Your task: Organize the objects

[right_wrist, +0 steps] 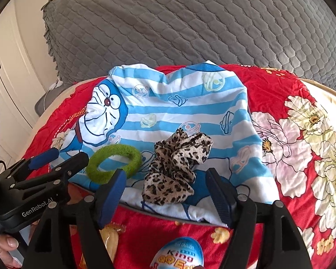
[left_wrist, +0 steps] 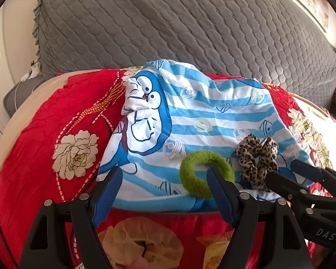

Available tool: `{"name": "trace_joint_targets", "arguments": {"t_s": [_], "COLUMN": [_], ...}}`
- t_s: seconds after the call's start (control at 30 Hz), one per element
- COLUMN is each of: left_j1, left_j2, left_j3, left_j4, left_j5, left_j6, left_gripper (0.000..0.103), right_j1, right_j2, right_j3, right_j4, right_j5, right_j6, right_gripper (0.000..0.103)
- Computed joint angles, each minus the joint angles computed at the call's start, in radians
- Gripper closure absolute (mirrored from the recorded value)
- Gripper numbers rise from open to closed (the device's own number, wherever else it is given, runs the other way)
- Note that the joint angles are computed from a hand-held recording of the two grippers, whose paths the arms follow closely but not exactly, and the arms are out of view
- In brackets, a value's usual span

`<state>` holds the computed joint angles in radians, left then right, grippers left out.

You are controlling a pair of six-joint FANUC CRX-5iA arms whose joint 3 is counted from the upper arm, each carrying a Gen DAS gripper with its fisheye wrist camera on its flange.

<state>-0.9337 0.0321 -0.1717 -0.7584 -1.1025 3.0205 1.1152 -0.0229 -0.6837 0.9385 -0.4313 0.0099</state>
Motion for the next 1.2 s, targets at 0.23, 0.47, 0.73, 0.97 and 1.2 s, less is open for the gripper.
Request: {"name": "trace_joint_targets", "arguments": {"t_s": [0.23,0.47,0.73,0.97,1.2], "left_j1": [-0.040,-0.083,-0.126,-0.157,-0.185], "left_j2": [-0.027,-0.047,-0.062,-0.085,-0.093], "left_j3": [-0.001,0.004,-0.001,-0.007,-0.003], "left_j4": [-0.006,-0.012,-0.009,-0.019,-0.027], "left_j5": [-0.029,-0.064,-0.087,-0.119,-0.145], "left_j6": [0.015,0.012,0.011,0.031,0.040], "left_gripper": [0.024,0.024,0.024,0.024,0.024], "right_j1": [0.060,0.124,0.181,0.203,0.228], "right_j2": [-0.038,-0.069,-0.105,-0.122,-0.155], "right_j3": [0.015,0.030,0.027,0.015,-0.004], "right_j4": [-0.063,-0.124,-0.140,-0.132,-0.126], "right_j5": [-0.106,-0.209,-0.273,-0.304,-0.320], "right_j6": [0.041,0.090,0.100,0.073,0.047], "right_gripper": [0.024,0.023,0.017,0.013,0.013]}}
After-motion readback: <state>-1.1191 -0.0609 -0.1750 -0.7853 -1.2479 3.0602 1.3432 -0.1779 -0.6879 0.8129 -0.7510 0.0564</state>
